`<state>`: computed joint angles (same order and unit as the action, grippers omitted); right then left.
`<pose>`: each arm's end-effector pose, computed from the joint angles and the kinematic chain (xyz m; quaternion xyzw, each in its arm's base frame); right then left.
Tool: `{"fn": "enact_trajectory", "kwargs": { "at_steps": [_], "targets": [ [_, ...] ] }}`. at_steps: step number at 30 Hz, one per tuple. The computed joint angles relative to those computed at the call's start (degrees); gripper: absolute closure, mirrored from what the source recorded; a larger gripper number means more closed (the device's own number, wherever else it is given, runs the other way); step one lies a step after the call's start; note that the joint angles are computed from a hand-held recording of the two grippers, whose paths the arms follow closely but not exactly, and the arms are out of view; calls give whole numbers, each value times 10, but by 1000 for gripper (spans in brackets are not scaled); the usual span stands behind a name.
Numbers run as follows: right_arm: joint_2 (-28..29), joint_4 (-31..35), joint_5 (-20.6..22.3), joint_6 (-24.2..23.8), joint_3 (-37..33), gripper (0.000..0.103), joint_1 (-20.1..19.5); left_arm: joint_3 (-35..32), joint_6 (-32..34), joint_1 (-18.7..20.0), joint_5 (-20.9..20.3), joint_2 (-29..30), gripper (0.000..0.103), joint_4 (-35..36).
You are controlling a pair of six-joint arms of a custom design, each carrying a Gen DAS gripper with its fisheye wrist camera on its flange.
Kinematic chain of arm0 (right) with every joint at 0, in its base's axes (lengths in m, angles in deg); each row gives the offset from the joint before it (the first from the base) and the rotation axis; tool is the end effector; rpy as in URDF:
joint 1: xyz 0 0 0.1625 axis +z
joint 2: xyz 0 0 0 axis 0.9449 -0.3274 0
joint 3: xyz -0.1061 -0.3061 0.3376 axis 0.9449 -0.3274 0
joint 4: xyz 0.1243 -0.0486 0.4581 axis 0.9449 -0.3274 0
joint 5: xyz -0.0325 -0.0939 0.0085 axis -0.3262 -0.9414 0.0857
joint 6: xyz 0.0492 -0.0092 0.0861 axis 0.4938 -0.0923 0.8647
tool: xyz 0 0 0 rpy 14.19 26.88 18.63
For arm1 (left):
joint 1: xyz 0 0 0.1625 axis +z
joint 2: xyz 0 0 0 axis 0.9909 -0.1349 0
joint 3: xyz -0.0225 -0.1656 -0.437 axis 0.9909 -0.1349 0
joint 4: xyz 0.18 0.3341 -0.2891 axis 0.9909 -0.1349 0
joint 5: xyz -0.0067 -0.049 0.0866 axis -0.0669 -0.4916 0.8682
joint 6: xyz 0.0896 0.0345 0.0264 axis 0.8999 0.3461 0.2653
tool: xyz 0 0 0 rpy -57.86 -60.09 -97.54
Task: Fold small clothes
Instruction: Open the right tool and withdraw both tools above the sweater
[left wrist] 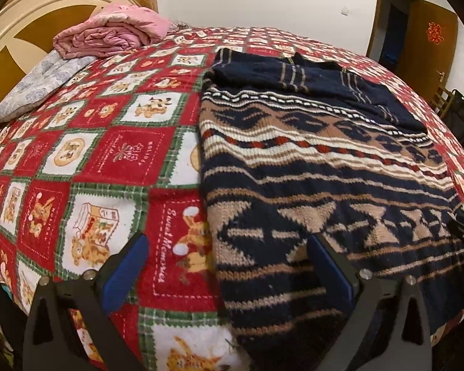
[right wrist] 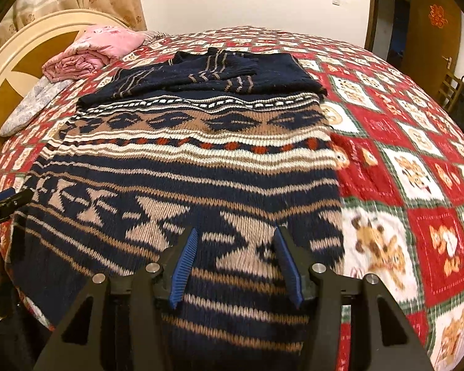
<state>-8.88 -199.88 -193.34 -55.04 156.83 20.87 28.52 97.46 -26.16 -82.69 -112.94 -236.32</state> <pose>0.0843 -0.6197 0.1987 -0.0218 -0.8362 0.3878 0.3872 -0.2333 -0.6999 0.0691 0.2705 0.8868 -0.2426 0.2857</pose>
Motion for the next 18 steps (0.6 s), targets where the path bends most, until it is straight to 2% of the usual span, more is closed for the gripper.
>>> {"fn": "enact_trajectory", "kwargs": {
  "at_steps": [7,18],
  "targets": [
    [-7,-19,1,10,25,50,1,16,-29,-3,-20,-12,0,24],
    [-53,-33,17,79,91,50,1,48,-48,-8,-55,-46,0,54]
  ]
}}
